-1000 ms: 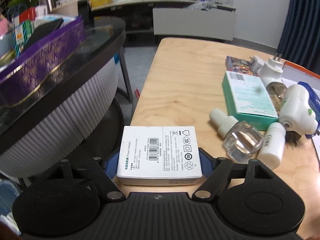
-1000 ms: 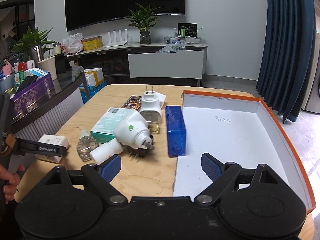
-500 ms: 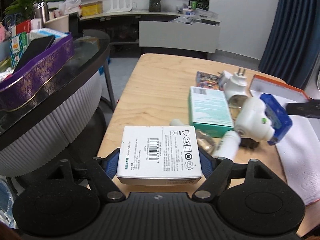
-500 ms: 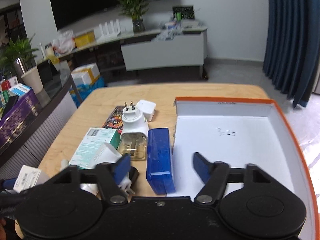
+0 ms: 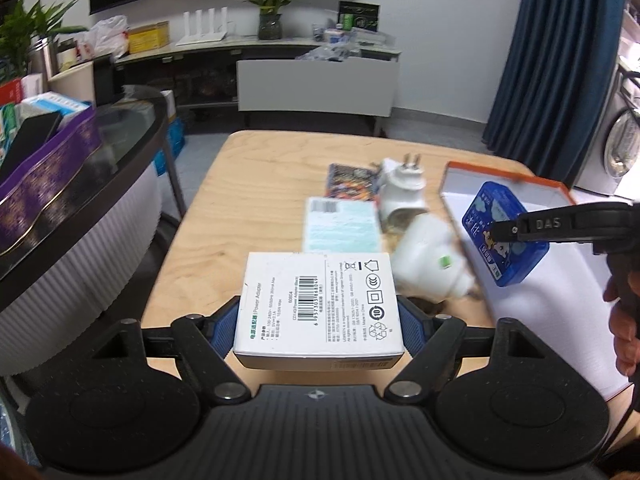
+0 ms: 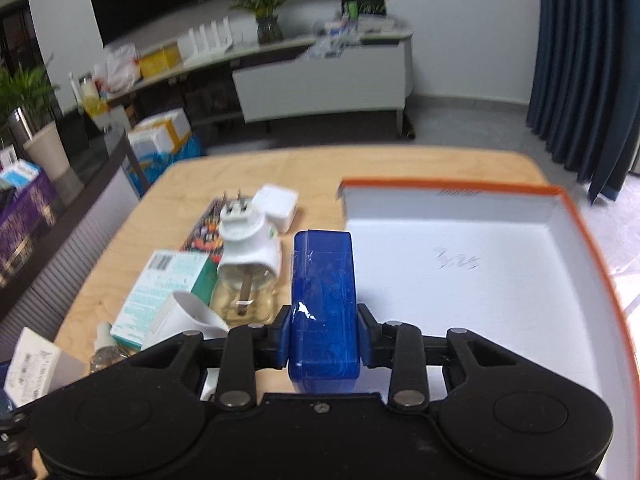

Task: Organize rigid objects
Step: 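Grasp and lift the blue case with the right tool while left tool lifts white box, then lower the white box into the tray with left tool while right tool places blue case there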

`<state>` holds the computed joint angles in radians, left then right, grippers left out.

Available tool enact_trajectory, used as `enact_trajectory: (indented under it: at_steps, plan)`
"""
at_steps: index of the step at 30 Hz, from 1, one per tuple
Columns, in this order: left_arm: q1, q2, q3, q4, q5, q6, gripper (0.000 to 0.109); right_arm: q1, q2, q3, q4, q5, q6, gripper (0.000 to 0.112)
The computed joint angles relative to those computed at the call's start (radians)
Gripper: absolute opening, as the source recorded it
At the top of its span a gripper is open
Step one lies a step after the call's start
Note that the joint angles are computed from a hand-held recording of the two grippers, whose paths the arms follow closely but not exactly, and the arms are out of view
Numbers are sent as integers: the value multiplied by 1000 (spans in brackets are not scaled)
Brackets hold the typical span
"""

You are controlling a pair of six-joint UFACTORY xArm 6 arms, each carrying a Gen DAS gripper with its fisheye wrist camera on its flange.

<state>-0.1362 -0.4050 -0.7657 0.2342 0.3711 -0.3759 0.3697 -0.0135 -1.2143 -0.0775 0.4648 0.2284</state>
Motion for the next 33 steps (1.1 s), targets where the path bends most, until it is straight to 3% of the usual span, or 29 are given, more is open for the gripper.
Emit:
enact_trajectory:
  at_steps: [5,13,16,24,29,33]
  plan:
    - [-56,62,-94,-47,2,39,79,-61,-122,69,-36,-26,21,40]
    - [-184,283,-429,-135,44,149,79,-186,-261,40,-112,49,-27,40]
    - [-213,346,-530,-99,49,98,79,-225,-312,54,-134,45,-27,40]
    - [-249,370,-519,24,25,-43,79,-271,-363,171,8,-46,-106,40]
    - [-252,389,-538,43,68,-96,79,-276,-346,198,113,-59,-161,40]
    - [-257,407,-556,97,85,-131,79,-262,-302,173,116,-61,-184,40]
